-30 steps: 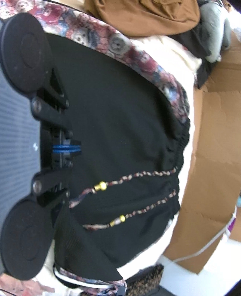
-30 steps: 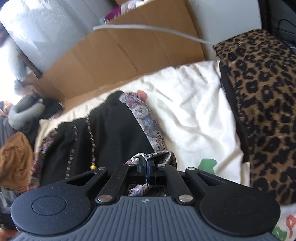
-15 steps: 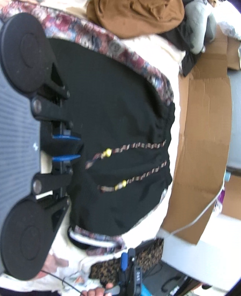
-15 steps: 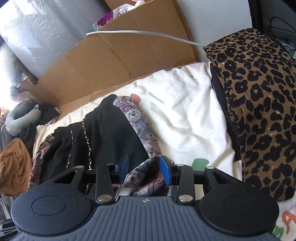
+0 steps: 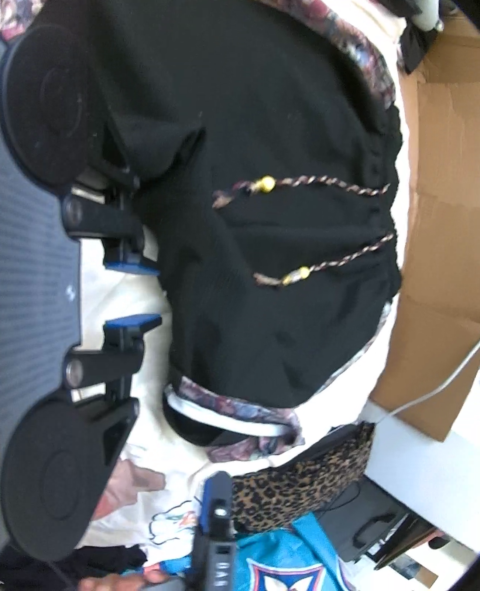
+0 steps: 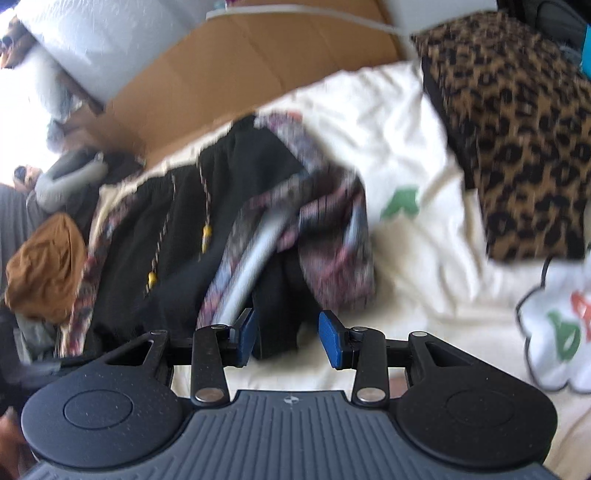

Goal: Fold clothes
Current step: 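Grasp the folded leg cuff with the left tool while the right tool holds the leg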

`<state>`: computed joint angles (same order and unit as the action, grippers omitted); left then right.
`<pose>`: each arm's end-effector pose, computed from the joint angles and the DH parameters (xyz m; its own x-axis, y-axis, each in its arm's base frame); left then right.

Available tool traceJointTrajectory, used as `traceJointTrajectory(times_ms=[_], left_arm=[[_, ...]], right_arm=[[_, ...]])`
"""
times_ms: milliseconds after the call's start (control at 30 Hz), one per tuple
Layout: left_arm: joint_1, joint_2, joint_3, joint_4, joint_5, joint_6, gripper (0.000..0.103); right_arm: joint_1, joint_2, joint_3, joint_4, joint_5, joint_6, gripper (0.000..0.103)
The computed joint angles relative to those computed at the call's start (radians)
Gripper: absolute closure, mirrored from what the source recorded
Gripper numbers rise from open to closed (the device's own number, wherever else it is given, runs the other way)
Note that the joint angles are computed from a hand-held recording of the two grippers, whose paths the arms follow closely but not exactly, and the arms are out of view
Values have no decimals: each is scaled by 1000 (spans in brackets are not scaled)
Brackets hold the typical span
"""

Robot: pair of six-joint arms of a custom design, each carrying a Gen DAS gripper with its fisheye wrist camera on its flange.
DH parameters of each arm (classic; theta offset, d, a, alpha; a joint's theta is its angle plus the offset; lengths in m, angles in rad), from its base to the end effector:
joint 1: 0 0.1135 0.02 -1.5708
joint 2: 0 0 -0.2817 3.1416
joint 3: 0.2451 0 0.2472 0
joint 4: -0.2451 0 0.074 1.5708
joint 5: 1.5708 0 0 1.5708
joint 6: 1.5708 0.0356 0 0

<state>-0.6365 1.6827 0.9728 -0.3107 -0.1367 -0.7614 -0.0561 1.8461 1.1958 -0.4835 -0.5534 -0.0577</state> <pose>0.2679 -0.1920 0.1895 -0.8629 -0.2121 -0.4586 -0.0882 0.9569 -0.2767 0.3684 -0.0019 0.1927 -0.8930 0.0010 -0.4500 -0.2262 0.8634 0.4510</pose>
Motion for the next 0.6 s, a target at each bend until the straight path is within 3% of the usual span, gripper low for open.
traceJointTrajectory(times_ms=[167,467,500,567,600], left_arm=[[-10,29,0,29,15,-16,79],[-3,39,-20,54,37,-15,79],[1,44,-19,60,40,-11,79],[7,54,-8,63,45,0,79],[8,58,2,58,48,3,79]], right_arm=[[38,11,-54,21,12,-58,59],[135,94,-70,136,44,-52,60],[137,99,-69,136,38,-43,63],[135,103,-63,122,20,-31,99],[130,101,-59,107,9,-29,99]])
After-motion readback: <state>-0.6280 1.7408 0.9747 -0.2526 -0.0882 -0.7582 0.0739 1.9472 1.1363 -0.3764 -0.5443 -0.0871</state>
